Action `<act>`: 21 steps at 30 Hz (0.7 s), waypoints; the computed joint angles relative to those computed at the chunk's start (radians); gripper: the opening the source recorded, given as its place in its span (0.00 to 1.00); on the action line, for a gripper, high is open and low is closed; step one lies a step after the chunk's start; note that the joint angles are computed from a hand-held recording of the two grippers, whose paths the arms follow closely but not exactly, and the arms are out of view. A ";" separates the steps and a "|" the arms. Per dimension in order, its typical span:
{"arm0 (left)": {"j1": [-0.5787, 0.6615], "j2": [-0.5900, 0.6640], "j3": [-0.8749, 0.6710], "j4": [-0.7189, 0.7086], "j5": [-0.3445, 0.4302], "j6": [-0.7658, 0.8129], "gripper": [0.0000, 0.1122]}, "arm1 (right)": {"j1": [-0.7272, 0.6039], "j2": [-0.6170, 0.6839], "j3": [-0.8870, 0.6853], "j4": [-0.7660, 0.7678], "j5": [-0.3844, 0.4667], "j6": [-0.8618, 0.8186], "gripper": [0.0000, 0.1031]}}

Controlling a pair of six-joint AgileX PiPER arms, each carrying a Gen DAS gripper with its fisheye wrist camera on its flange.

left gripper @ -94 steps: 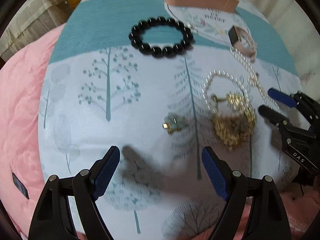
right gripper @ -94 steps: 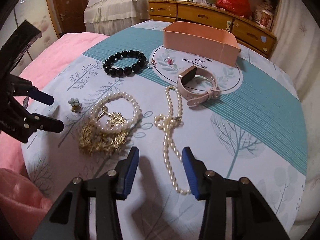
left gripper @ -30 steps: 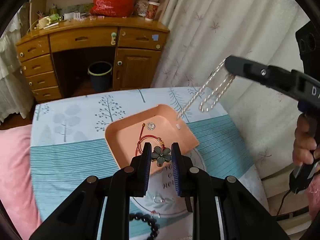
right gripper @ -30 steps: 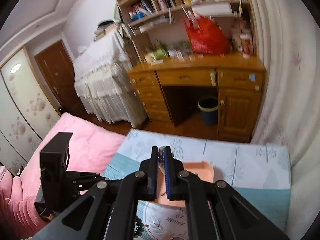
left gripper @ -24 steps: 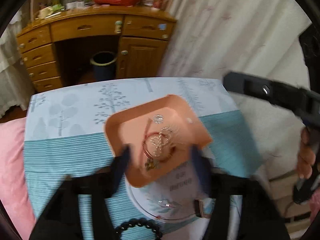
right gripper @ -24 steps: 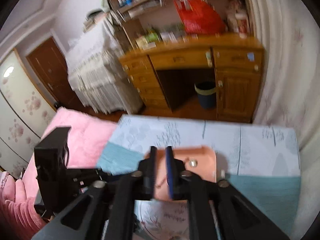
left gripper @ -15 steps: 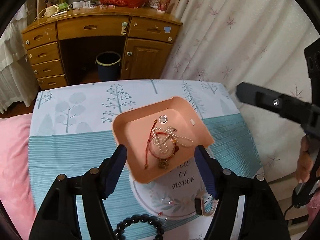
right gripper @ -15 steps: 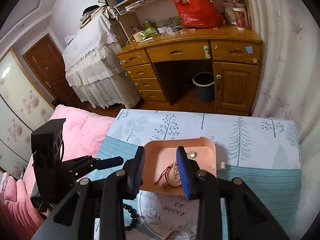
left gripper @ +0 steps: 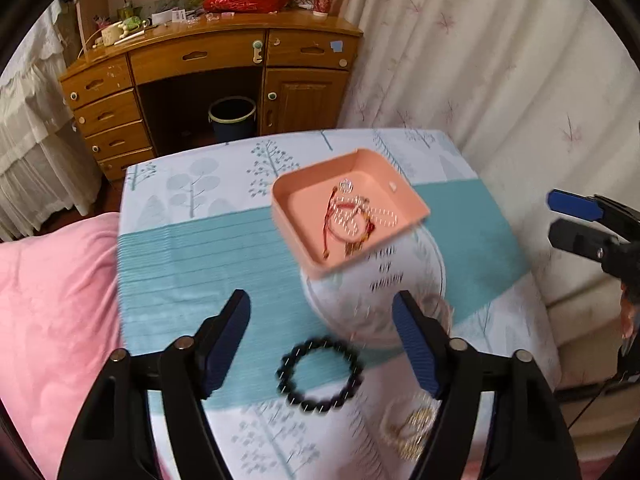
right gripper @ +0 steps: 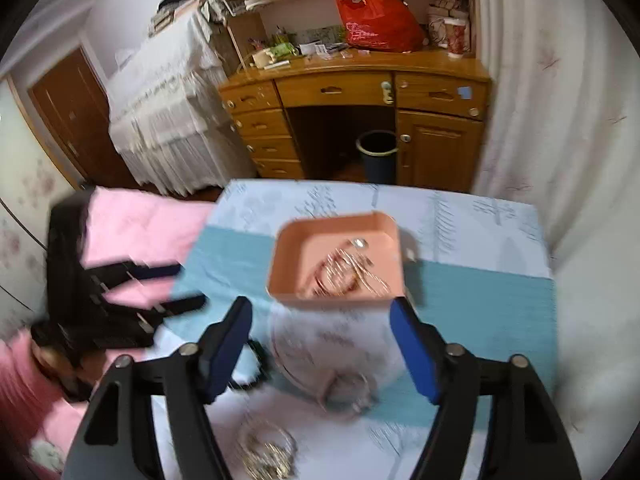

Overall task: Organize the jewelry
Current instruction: 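Drop the pearl pin in the tray with the left tool while the right drops the necklace, then grasp the black bead bracelet with the left tool while the right tool grasps the pearl bracelet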

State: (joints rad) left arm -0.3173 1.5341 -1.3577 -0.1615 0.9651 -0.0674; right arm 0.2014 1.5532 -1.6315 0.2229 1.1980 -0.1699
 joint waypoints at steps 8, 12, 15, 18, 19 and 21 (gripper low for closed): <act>-0.010 -0.108 0.112 0.018 0.099 0.049 0.71 | 0.098 -0.279 0.366 -0.119 -0.011 0.112 0.72; -0.023 -0.127 0.194 0.024 0.103 0.061 0.71 | 0.182 -0.417 0.564 -0.171 -0.085 0.191 0.72; -0.030 -0.115 0.242 0.051 0.098 0.063 0.71 | 0.291 -0.498 0.701 -0.236 -0.144 0.337 0.72; -0.003 -0.095 0.285 0.034 0.074 0.080 0.71 | 0.420 -0.549 0.812 -0.300 -0.218 0.480 0.72; 0.002 -0.086 0.290 0.029 0.066 0.081 0.71 | 0.486 -0.557 0.848 -0.356 -0.244 0.563 0.72; 0.019 -0.063 0.308 0.015 0.043 0.090 0.71 | 0.624 -0.549 0.901 -0.467 -0.273 0.738 0.72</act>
